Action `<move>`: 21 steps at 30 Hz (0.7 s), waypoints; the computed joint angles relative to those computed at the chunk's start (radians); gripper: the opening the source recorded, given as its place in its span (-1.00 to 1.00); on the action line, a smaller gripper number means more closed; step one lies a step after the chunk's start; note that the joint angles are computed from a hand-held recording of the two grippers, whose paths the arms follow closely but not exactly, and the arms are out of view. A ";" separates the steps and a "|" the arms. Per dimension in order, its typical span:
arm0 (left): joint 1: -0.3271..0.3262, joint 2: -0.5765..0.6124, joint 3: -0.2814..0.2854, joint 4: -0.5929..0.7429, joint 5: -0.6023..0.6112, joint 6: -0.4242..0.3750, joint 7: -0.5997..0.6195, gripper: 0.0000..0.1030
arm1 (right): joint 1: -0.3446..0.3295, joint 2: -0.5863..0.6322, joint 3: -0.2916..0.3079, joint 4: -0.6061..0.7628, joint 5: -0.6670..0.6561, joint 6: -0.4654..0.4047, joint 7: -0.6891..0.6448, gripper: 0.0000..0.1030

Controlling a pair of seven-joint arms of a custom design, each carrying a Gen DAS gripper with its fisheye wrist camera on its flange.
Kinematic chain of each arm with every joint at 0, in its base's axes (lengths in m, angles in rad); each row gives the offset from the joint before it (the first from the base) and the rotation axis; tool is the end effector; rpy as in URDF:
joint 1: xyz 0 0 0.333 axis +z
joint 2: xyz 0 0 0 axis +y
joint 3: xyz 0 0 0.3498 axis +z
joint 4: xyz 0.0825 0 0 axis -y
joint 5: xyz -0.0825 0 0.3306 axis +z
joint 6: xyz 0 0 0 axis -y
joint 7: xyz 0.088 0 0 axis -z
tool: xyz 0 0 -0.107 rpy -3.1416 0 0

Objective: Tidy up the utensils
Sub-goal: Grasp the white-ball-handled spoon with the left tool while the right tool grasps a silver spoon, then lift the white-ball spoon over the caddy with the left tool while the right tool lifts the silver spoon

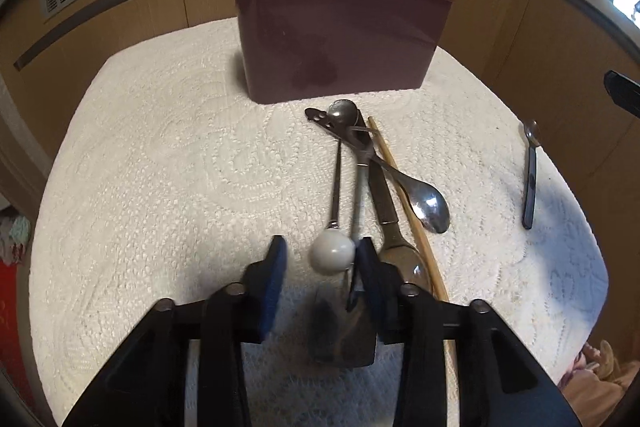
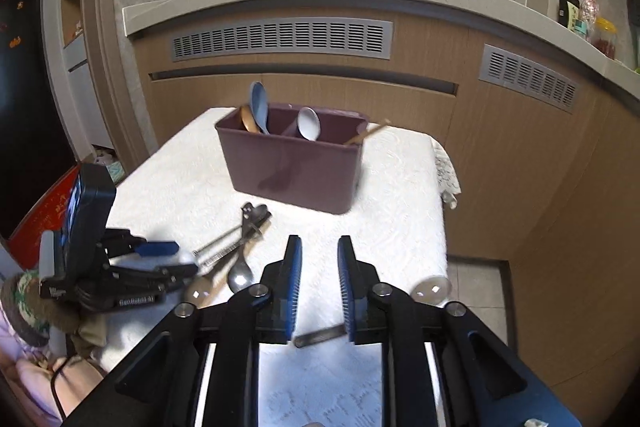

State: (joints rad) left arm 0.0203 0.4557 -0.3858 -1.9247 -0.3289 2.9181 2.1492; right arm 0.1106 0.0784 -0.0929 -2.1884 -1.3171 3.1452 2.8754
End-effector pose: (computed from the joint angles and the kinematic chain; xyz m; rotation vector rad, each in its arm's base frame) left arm 0.6175 -0.1788 0.3939 -1.3559 2.4450 -0.8408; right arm 0.5106 0.0958 0.4748 -1.7301 1.6697 -0.7973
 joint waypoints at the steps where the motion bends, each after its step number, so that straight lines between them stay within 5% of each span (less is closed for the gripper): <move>1: -0.004 -0.004 0.003 -0.003 0.002 0.004 -0.004 -0.56 | -0.002 -0.006 -0.004 -0.009 -0.012 0.000 0.010 -0.45; 5: 0.021 -0.036 -0.032 -0.050 -0.012 0.102 0.011 -0.56 | -0.019 -0.032 0.001 -0.069 -0.006 -0.033 0.008 0.07; 10: 0.147 -0.080 -0.179 -0.099 -0.047 0.239 0.068 -0.56 | -0.040 -0.010 0.007 -0.108 0.110 -0.107 0.005 0.13; 15: 0.285 -0.074 -0.327 -0.091 -0.022 0.277 0.063 -0.56 | -0.047 0.094 -0.016 -0.026 0.327 -0.228 0.060 0.13; 21: 0.300 -0.057 -0.334 -0.073 0.043 0.268 -0.005 -0.56 | -0.052 0.242 0.003 0.097 0.627 -0.252 -0.118 0.14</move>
